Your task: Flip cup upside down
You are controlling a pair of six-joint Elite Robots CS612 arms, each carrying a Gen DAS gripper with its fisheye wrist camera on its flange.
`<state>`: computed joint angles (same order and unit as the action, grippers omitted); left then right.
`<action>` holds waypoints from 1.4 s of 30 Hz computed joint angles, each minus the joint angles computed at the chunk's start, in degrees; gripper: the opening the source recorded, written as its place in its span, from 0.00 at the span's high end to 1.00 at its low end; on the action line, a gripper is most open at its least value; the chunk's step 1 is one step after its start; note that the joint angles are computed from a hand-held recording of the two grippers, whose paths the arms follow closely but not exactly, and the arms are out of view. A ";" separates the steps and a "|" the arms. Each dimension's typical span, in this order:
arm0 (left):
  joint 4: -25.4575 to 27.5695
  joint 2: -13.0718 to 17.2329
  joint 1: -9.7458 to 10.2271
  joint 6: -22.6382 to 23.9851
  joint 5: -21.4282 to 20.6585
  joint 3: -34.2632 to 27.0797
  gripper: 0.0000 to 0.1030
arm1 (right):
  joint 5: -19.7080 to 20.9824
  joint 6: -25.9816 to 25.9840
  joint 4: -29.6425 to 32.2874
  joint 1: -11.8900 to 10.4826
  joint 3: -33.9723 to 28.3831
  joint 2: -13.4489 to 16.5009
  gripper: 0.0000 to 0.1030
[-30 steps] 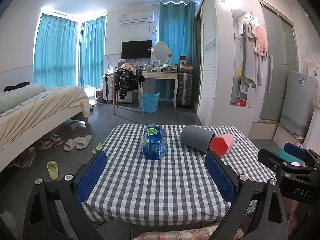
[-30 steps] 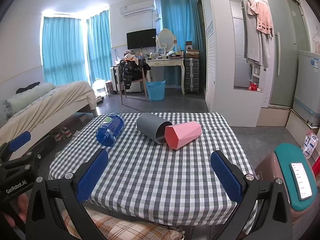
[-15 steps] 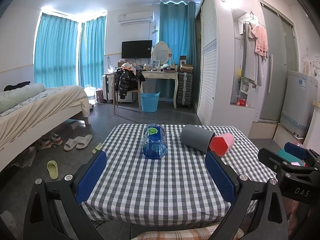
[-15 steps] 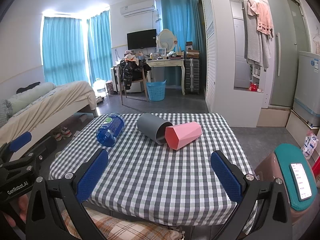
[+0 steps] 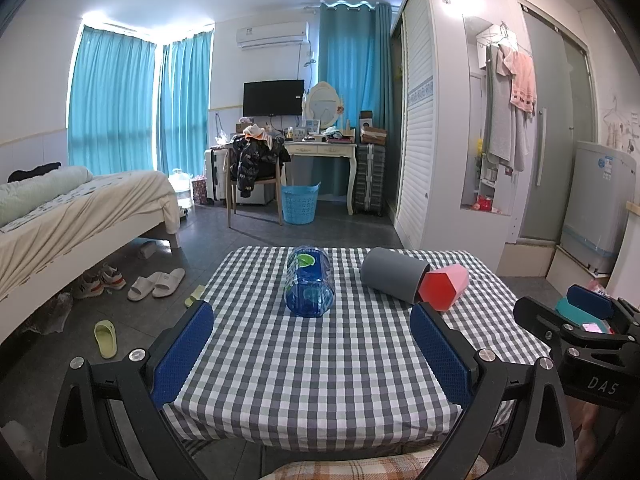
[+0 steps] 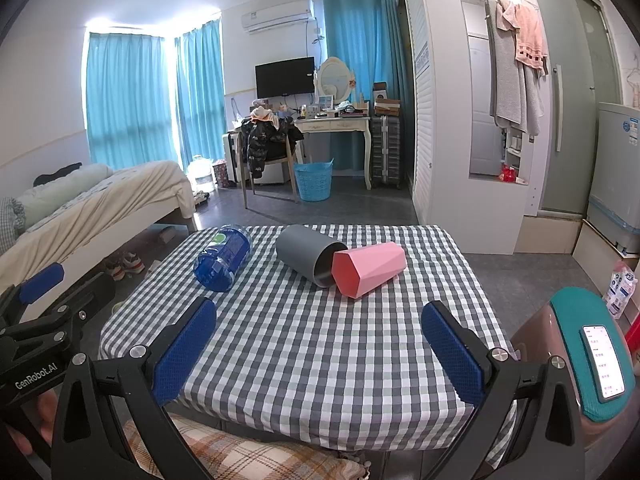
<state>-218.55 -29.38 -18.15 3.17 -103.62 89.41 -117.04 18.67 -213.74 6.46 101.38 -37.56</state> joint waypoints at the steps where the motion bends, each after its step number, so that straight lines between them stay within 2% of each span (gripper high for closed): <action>1: -0.04 0.15 0.00 -0.03 0.01 -0.09 0.01 | 0.03 0.00 -0.01 0.01 -0.02 0.03 0.00; 29: 0.39 0.60 0.16 -0.15 0.25 -0.51 0.01 | 0.02 -0.22 0.82 0.19 -0.74 0.46 0.00; 37: 4.03 0.55 -0.07 -0.16 2.61 -2.42 0.01 | 2.14 -1.97 2.65 -0.62 -1.83 0.32 0.00; 42: 8.28 0.72 -0.35 -0.56 5.25 -4.84 0.01 | 4.45 -7.09 5.56 -2.22 -3.43 -0.47 0.00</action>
